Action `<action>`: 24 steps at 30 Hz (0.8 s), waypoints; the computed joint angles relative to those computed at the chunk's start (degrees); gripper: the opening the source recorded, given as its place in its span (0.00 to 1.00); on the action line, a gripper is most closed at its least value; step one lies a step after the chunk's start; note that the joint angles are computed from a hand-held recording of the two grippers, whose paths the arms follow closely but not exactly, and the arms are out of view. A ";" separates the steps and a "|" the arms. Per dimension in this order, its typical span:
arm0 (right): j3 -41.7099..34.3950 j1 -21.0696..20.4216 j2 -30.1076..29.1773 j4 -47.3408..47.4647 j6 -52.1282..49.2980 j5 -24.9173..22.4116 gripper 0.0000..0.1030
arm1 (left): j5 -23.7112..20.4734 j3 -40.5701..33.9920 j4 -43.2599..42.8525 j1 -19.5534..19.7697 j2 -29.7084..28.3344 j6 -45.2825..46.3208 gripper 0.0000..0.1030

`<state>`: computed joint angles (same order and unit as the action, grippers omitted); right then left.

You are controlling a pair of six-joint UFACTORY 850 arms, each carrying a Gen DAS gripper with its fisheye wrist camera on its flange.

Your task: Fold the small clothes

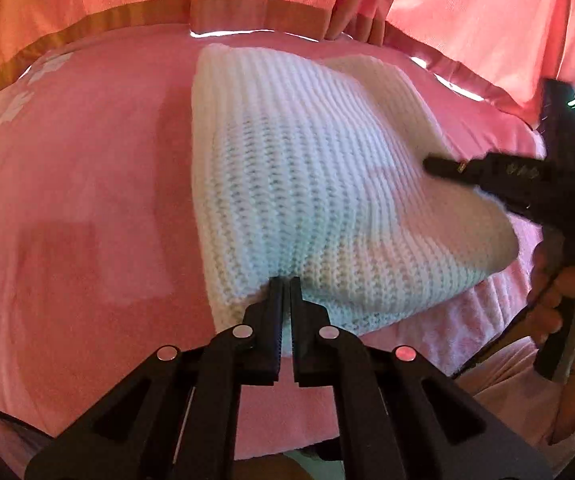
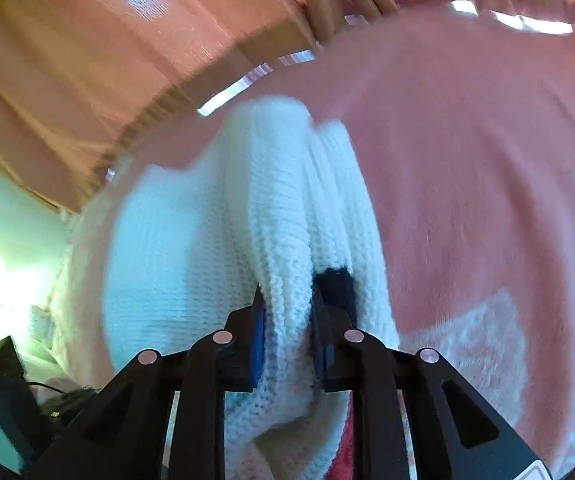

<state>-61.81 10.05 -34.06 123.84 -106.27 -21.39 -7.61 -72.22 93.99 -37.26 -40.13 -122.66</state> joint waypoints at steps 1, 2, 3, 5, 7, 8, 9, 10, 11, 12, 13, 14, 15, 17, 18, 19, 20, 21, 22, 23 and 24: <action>0.78 0.23 0.88 3.77 -4.15 0.10 0.22 | -0.22 -0.16 -2.73 -0.17 0.03 2.59 0.04; 1.24 0.29 1.01 5.94 -5.91 -0.23 0.24 | -0.44 -0.32 -6.66 -0.37 0.12 6.41 0.05; 1.23 0.35 0.69 5.72 -5.27 -0.33 0.25 | -0.57 -0.41 -10.79 -0.49 0.22 10.27 0.05; 1.26 0.29 0.58 3.15 -2.01 -0.40 0.27 | -0.02 -0.50 -16.70 -0.25 0.48 15.44 0.08; 1.49 0.44 0.97 4.10 -3.04 -0.56 0.35 | -0.10 -0.42 -19.69 -0.16 0.84 17.39 0.18; 2.03 0.43 1.28 4.85 -3.68 -0.92 0.39 | 0.00 -0.10 -17.75 -0.22 1.30 14.98 0.22; 2.28 0.47 1.37 4.71 -3.37 -1.03 0.39 | -0.51 -0.10 -16.49 -0.35 1.53 13.40 0.30; 1.92 0.96 1.32 4.60 -2.94 -0.46 0.39 | -1.37 -0.08 -14.82 -0.62 1.71 11.67 0.34; 2.01 1.21 1.38 5.17 -3.85 -0.01 0.39 | -2.07 -0.23 -13.41 -0.91 1.69 10.42 0.35; 2.04 1.61 1.41 5.79 -4.94 0.61 0.39 | -3.14 -0.53 -14.36 -1.24 1.61 11.57 0.36; 2.03 2.12 1.46 7.77 -7.45 1.57 0.38 | -4.33 -0.98 -16.35 -1.59 1.41 13.75 0.36; 2.34 2.56 1.64 10.48 -10.44 2.07 0.21 | -5.14 -1.30 -17.37 -1.84 1.23 14.87 0.36; 2.40 2.87 1.72 12.69 -12.85 2.63 0.17 | -5.61 -1.39 -17.76 -1.98 1.15 15.28 0.37; 3.41 2.94 2.50 17.62 -17.50 1.84 0.15 | -6.76 -2.28 -20.92 -2.26 0.59 18.61 0.37; 4.69 2.90 3.57 22.55 -22.11 0.50 0.14 | -7.21 -2.60 -22.09 -2.36 0.41 19.85 0.37; 6.03 2.95 4.73 27.17 -26.30 -0.86 0.14 | -7.52 -2.89 -22.99 -2.41 0.25 20.78 0.37; 7.99 2.86 6.26 31.82 -29.86 -2.86 0.14 | -8.00 -3.24 -24.50 -2.46 0.06 22.16 0.37; 9.03 2.89 6.89 34.07 -31.16 -3.78 0.14 | -8.06 -3.39 -25.02 -2.39 -0.08 22.67 0.37; 9.50 2.93 7.09 35.02 -31.58 -3.79 0.14 | -7.97 -3.63 -25.97 -2.31 -0.22 23.53 0.37; 8.99 3.11 6.38 35.16 -31.72 -1.40 0.16 | -7.92 -3.61 -26.29 -2.30 -0.23 23.71 0.37; 7.53 3.47 5.15 34.11 -30.81 2.30 0.17 | -8.08 -3.60 -26.54 -2.36 -0.30 23.87 0.37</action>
<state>-54.28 13.53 -28.90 157.95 -137.08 -19.09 -15.68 -75.82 67.45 -39.62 -40.42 -98.79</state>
